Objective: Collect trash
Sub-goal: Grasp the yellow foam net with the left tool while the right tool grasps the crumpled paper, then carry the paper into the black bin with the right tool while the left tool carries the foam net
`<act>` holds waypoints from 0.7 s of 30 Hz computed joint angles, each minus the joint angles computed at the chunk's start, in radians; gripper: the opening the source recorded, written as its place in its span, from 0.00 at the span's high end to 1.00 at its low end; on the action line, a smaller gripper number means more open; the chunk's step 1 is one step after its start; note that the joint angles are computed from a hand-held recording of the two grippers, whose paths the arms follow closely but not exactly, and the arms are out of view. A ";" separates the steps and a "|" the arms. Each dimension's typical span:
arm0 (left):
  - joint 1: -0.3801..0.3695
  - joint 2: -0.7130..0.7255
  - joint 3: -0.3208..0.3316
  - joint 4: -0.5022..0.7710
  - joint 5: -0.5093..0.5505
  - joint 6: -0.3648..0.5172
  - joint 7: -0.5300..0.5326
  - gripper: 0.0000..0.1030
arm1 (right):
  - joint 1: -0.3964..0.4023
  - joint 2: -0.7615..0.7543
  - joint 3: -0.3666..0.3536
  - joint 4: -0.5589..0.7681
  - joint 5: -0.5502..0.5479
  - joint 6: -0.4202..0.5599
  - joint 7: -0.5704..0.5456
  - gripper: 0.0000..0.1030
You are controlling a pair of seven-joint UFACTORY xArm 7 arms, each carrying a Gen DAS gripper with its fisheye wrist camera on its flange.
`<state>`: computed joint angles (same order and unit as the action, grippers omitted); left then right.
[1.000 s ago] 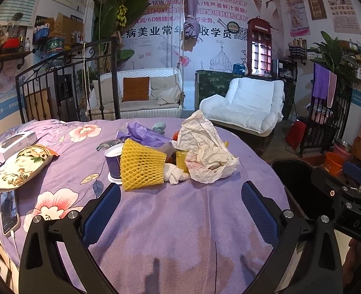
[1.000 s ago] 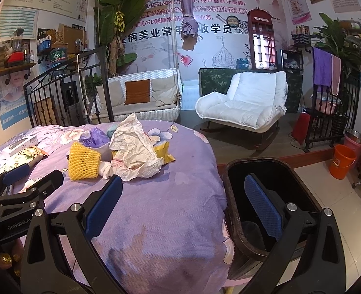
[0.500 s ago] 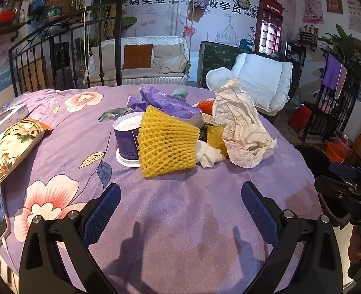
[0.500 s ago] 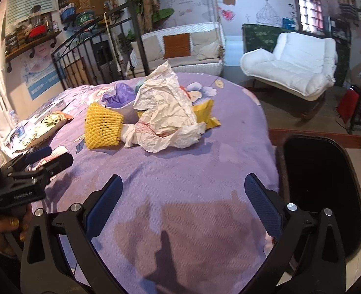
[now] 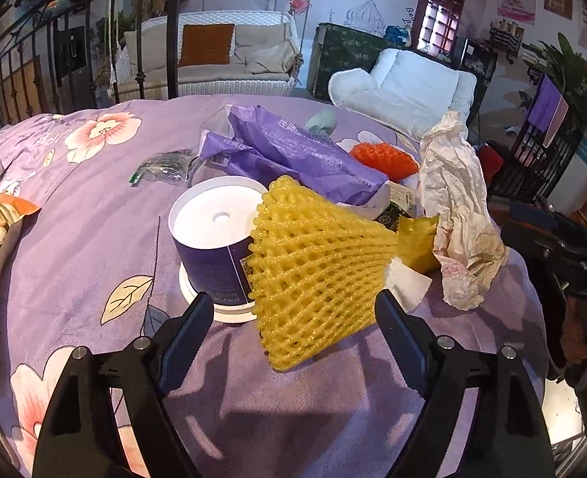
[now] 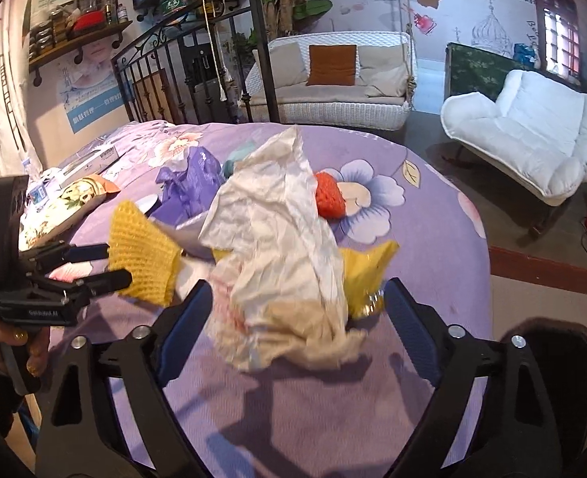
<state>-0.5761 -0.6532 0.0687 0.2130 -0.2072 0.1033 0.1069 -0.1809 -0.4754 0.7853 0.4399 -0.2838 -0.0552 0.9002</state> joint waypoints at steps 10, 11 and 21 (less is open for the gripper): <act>-0.056 -0.020 0.044 0.004 -0.071 0.034 0.030 0.65 | -0.084 0.119 0.040 0.056 -0.045 -0.029 -0.042 0.78; -0.058 -0.034 0.040 -0.004 -0.077 0.033 0.025 0.70 | -0.074 0.109 0.033 0.045 -0.034 -0.038 -0.041 0.80; -0.032 -0.134 -0.023 -0.059 -0.055 0.008 -0.059 0.83 | 0.088 -0.051 -0.032 -0.067 0.110 -0.068 -0.012 0.88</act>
